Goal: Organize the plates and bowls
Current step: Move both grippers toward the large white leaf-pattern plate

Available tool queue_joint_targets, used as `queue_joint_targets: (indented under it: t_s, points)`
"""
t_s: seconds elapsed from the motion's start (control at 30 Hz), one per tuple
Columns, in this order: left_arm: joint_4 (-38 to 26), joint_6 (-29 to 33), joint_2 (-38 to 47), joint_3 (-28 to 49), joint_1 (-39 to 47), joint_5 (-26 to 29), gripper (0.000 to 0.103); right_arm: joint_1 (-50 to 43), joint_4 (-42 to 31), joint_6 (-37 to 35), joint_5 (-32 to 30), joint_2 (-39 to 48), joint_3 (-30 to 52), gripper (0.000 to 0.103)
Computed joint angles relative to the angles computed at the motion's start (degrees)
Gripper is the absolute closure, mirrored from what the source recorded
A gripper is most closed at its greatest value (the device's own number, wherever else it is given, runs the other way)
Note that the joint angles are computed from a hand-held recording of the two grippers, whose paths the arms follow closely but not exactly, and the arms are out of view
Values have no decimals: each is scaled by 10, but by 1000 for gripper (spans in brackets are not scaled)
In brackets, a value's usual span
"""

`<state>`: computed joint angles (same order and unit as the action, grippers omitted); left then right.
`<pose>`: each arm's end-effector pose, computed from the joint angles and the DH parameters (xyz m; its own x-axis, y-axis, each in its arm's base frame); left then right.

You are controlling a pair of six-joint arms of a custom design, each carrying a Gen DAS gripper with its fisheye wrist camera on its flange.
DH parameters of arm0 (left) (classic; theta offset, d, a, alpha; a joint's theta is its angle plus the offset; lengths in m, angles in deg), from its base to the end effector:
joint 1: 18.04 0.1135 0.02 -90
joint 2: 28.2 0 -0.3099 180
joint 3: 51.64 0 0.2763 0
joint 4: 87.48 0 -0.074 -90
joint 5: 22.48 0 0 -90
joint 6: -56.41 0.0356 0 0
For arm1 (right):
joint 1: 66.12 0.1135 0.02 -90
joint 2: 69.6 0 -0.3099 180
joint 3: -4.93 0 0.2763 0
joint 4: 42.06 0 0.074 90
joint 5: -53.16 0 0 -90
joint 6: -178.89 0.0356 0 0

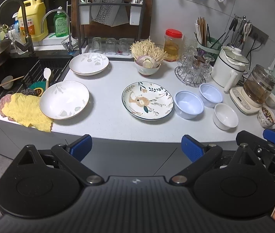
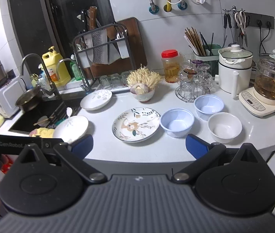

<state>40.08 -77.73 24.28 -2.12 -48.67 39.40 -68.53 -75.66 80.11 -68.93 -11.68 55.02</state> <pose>0.1523 -0.0707 0.2583 -0.6609 -0.3225 -0.6777 -0.3361 0.9345 -0.1170 0.2078 0.0102 0.2695 -0.5981 -0.1043 -0.7946 -0.4590 0.8573 0.2330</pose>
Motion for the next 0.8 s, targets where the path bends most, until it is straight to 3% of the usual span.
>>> queue_joint_targets:
  t_s: [0.17, 0.3, 0.63, 0.8]
  points:
    - [38, 28, -1, -15, 27, 21, 3, 6, 18, 8, 1, 5, -6, 0]
    - [64, 78, 9, -6, 59, 49, 3, 26, 27, 33, 36, 11, -3, 0]
    - [103, 119, 47, -11, 134, 115, 3, 39, 22, 47, 26, 55, 12, 0]
    - [121, 171, 61, -5, 195, 151, 3, 66, 40, 70, 41, 81, 22, 0]
